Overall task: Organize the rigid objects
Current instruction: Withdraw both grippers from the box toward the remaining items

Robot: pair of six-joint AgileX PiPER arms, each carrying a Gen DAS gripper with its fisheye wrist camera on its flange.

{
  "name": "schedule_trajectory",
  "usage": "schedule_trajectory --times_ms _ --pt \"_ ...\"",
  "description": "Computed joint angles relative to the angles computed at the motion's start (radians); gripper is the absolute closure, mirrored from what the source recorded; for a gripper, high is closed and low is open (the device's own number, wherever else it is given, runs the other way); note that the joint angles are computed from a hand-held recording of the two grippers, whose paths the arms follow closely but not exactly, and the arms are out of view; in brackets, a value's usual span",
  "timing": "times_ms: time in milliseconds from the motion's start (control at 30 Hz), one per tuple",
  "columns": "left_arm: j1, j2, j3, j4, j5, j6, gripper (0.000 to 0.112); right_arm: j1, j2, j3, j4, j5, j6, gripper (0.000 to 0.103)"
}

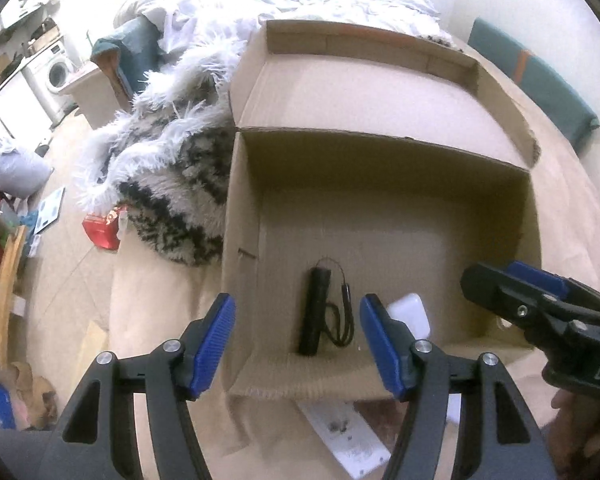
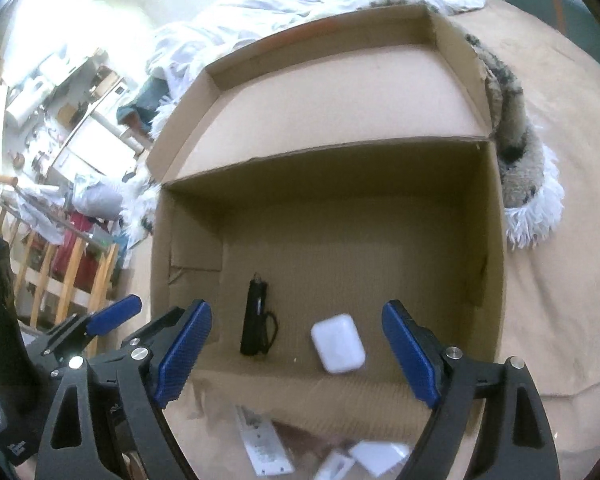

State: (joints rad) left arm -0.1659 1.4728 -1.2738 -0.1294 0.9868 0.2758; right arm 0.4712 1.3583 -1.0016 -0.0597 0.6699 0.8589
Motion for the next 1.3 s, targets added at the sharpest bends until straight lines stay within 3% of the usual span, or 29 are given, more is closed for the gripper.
schedule_trajectory --times_ms 400,667,833,1067,1300 --pt "0.185 -0.144 0.078 -0.104 0.100 0.114 0.050 0.218 -0.130 0.037 -0.176 0.106 0.309 0.011" --pt "0.279 -0.175 0.195 -0.121 0.086 0.138 0.050 0.363 -0.193 0.142 -0.287 0.126 0.540 0.011" --pt "0.274 -0.153 0.246 -0.090 0.040 0.101 0.050 0.380 -0.170 0.219 -0.301 0.092 0.624 0.011" --pt "0.240 -0.082 0.288 -0.086 0.043 0.080 0.050 0.334 -0.145 0.260 -0.238 0.033 0.576 0.011" --pt "0.084 -0.029 0.371 -0.045 -0.003 -0.024 0.050 0.286 -0.143 0.287 -0.184 0.003 0.525 0.011"
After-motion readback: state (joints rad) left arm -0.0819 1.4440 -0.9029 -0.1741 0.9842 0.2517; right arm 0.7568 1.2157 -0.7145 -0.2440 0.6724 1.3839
